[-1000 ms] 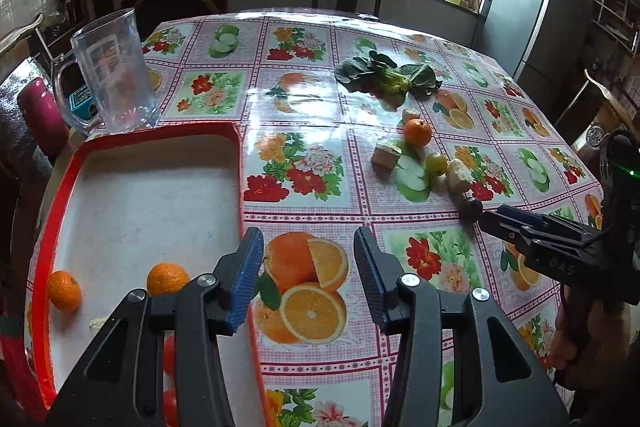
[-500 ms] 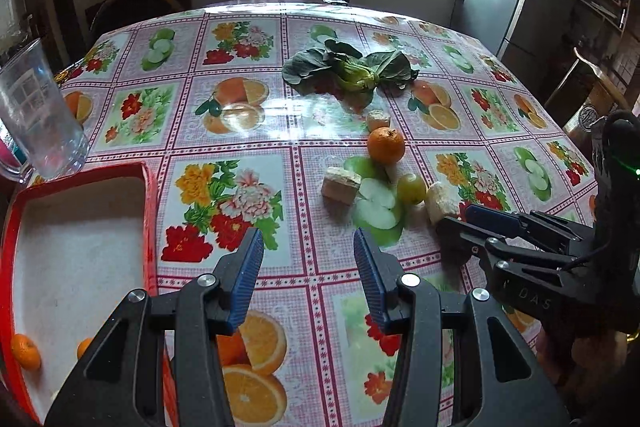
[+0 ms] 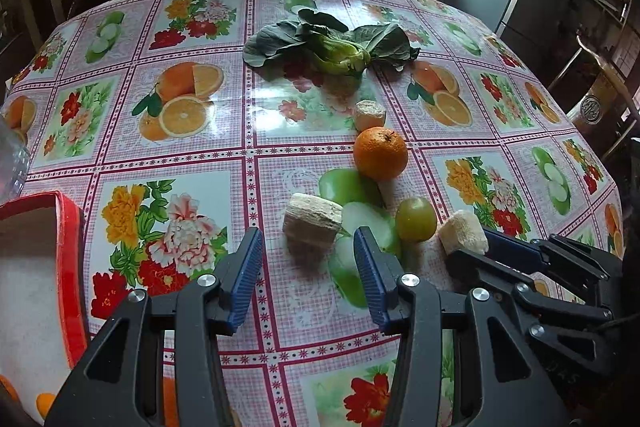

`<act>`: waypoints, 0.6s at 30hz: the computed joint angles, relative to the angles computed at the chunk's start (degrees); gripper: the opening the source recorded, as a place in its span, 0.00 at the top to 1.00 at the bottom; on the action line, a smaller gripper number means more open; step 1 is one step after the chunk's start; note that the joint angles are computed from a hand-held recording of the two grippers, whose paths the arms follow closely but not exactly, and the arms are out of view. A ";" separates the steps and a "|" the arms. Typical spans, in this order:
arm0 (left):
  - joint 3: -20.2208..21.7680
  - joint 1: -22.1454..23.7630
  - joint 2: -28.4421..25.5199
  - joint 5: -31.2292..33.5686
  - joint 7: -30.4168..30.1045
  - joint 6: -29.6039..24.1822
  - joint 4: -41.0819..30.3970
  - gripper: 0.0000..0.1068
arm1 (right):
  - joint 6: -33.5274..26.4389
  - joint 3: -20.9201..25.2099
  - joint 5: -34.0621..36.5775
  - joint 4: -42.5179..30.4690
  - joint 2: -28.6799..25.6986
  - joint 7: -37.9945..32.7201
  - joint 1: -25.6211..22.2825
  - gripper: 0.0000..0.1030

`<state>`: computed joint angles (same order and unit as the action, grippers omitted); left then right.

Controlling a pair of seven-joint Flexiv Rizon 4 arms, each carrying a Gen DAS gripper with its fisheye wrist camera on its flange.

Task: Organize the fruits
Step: 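Move the left tool toward a pale block while the right tool closes on a pale cube, then grasp a pale block with the left tool while the right tool lifts the pale cube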

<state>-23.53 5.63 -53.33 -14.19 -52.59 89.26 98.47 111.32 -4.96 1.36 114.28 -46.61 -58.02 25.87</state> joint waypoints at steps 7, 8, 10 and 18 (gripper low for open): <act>-0.43 0.37 -0.15 0.36 0.29 -0.04 -0.20 0.74 | 2.62 -0.01 2.12 3.05 1.70 -0.40 1.08 0.70; -0.71 0.70 0.11 0.51 0.39 0.60 0.49 0.74 | 2.84 -0.06 2.42 3.36 1.91 -0.51 1.35 0.70; -1.91 2.01 0.72 1.01 0.66 1.79 2.27 0.78 | 3.21 -0.21 3.06 3.90 2.30 -0.71 1.93 0.70; -7.24 8.53 2.59 4.75 -0.39 5.69 8.97 0.84 | 4.88 -1.12 6.04 5.82 3.79 -2.04 5.21 0.70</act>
<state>-30.77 14.16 -50.74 -9.44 -52.98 94.95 107.44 116.21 -6.08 7.40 120.10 -42.82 -60.05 31.07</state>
